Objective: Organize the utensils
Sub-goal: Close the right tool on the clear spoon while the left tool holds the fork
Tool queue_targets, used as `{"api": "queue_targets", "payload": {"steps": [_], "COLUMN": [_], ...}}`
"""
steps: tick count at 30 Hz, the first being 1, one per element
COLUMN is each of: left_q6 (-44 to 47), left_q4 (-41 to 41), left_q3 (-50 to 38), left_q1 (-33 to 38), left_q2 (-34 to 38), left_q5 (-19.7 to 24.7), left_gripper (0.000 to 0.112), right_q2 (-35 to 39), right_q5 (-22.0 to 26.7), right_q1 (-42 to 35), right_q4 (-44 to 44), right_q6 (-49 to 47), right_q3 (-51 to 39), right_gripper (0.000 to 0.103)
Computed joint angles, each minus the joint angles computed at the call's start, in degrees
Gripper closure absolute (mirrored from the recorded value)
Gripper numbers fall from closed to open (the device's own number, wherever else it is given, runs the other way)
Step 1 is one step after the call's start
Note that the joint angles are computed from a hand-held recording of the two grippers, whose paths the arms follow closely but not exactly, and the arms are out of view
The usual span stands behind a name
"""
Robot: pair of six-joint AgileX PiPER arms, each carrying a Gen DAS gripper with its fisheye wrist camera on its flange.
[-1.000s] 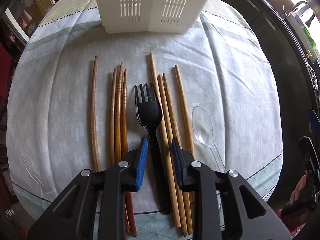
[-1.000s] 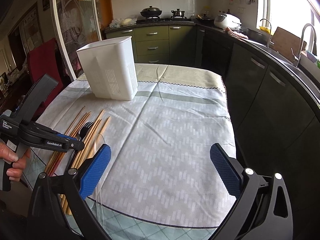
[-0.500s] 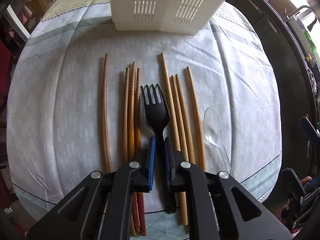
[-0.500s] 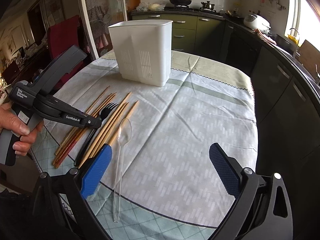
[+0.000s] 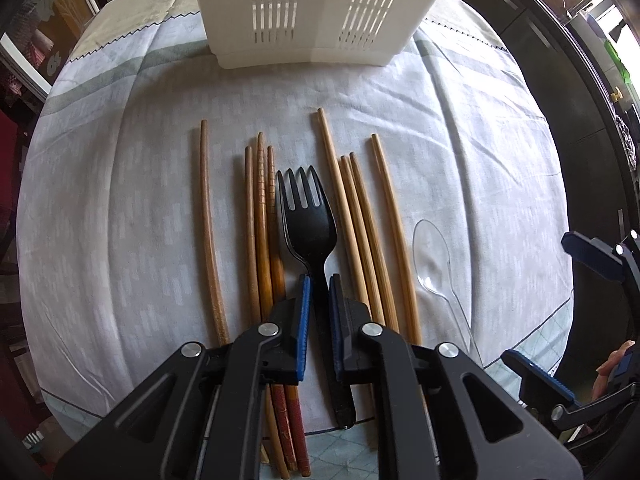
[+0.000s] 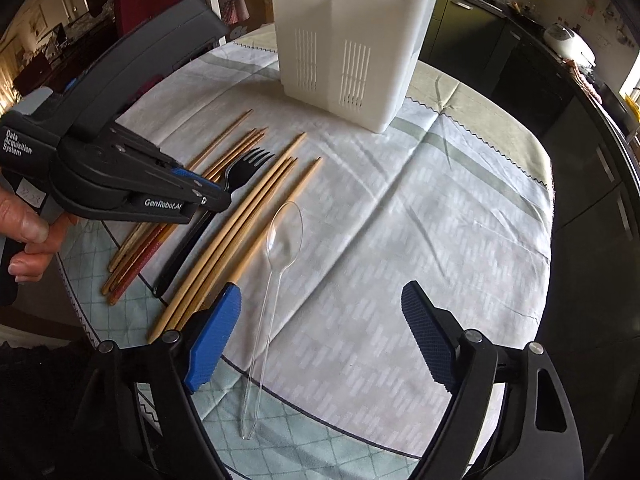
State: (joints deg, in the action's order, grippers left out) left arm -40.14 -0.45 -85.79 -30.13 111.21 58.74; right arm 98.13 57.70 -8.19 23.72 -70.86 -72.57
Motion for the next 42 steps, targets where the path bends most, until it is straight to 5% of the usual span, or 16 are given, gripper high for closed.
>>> {"api": "queue_targets", "payload": {"steps": [9, 13, 18, 28, 33, 36, 42], "left_q6": [5.1, 7.3, 8.1, 11.1, 9.7, 8.9, 9.2], "left_q4": [-0.1, -1.0, -0.8, -3.3, -0.8, 0.2, -0.5], "left_q3": [-1.6, -2.6, -6.6, -6.3, -8.5, -9.2, -5.7], "left_q1": [0.6, 1.2, 1.2, 3.9, 2.4, 2.0, 3.0], "left_q2": [1.1, 1.8, 4.6, 4.3, 5.6, 6.2, 4.2], "left_q5": [1.4, 1.7, 3.3, 2.2, 2.7, 2.4, -1.6], "left_gripper": [0.102, 0.101, 0.1, 0.09, 0.088, 0.102, 0.104], "right_q2": [4.0, 5.7, 7.8, 13.1, 13.3, 12.8, 9.7], "right_q5": [-3.3, -3.4, -0.8, 6.7, 5.7, 5.4, 5.0], "right_q1": [7.0, 9.9, 11.9, 14.3, 14.5, 13.2, 7.8], "right_q4": [-9.2, -13.4, -15.2, -16.7, -16.4, -14.3, -6.6], "right_q6": [7.9, 11.9, 15.6, 21.3, 20.9, 19.5, 14.7], "right_q3": [1.0, 0.0, -3.3, -12.5, -12.6, -12.4, -10.7], "right_gripper": [0.036, 0.047, 0.054, 0.086, 0.087, 0.092, 0.092]}}
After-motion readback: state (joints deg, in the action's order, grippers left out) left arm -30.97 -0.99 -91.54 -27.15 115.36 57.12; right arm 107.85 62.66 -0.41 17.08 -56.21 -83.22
